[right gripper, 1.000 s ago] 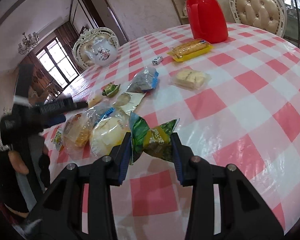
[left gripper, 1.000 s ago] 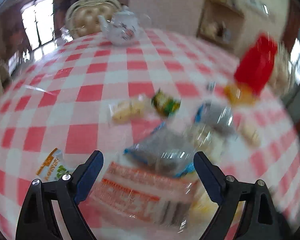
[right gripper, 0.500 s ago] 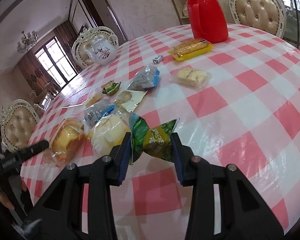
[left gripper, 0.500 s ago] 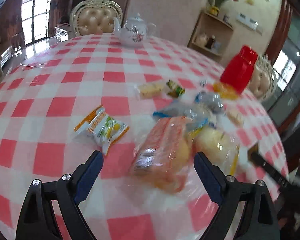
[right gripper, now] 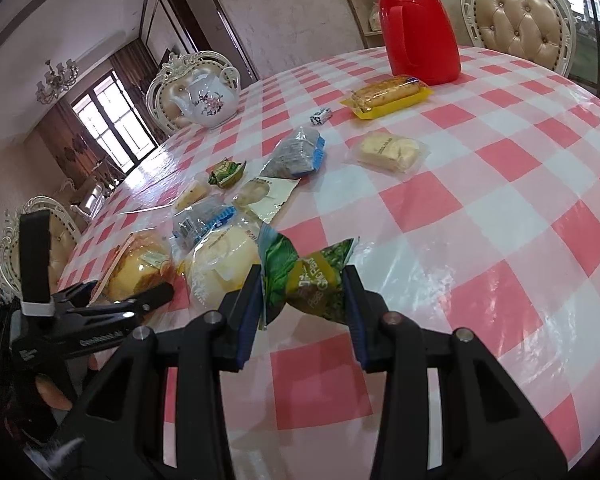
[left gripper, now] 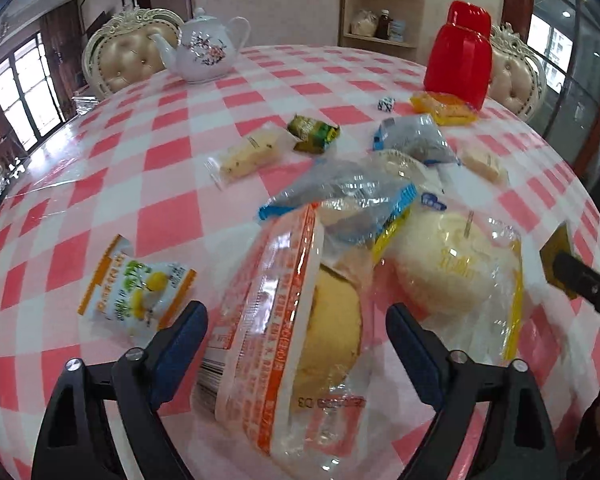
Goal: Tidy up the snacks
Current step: 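Grasp the bread loaf bag with the left tool while the right tool holds the green candy, then carry the bread loaf bag and green candy to the clear box and release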
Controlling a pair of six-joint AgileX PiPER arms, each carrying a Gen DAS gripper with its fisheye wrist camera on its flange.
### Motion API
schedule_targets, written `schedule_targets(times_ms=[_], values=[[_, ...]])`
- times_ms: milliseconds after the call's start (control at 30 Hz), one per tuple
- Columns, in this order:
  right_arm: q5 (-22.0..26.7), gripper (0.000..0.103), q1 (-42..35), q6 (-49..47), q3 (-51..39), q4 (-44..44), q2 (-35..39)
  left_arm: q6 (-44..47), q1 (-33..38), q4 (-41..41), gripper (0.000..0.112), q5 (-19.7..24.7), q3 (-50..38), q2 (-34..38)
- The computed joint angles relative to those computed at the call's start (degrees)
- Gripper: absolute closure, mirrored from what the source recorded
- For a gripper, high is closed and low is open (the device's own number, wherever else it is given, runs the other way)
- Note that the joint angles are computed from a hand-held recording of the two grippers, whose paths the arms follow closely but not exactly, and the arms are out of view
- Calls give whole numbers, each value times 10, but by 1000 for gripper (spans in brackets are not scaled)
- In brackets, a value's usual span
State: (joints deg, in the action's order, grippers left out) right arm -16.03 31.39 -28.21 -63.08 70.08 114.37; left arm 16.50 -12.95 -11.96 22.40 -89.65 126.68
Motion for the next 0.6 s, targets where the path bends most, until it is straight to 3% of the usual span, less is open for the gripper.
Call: schedule_targets(times_ms=[33, 133, 367, 600], values=[[-1, 60, 1, 0, 0, -1, -1, 34, 5, -35, 51, 8, -3, 4], [-1, 60, 1, 2, 1, -6, -1, 95, 12, -91, 56, 3, 14, -3], [-2, 60, -2, 49, 8, -55, -2, 120, 15, -110, 59, -36, 69, -38], [-6, 60, 5, 35, 6, -45, -1, 257, 27, -252, 59, -62, 135, -85]])
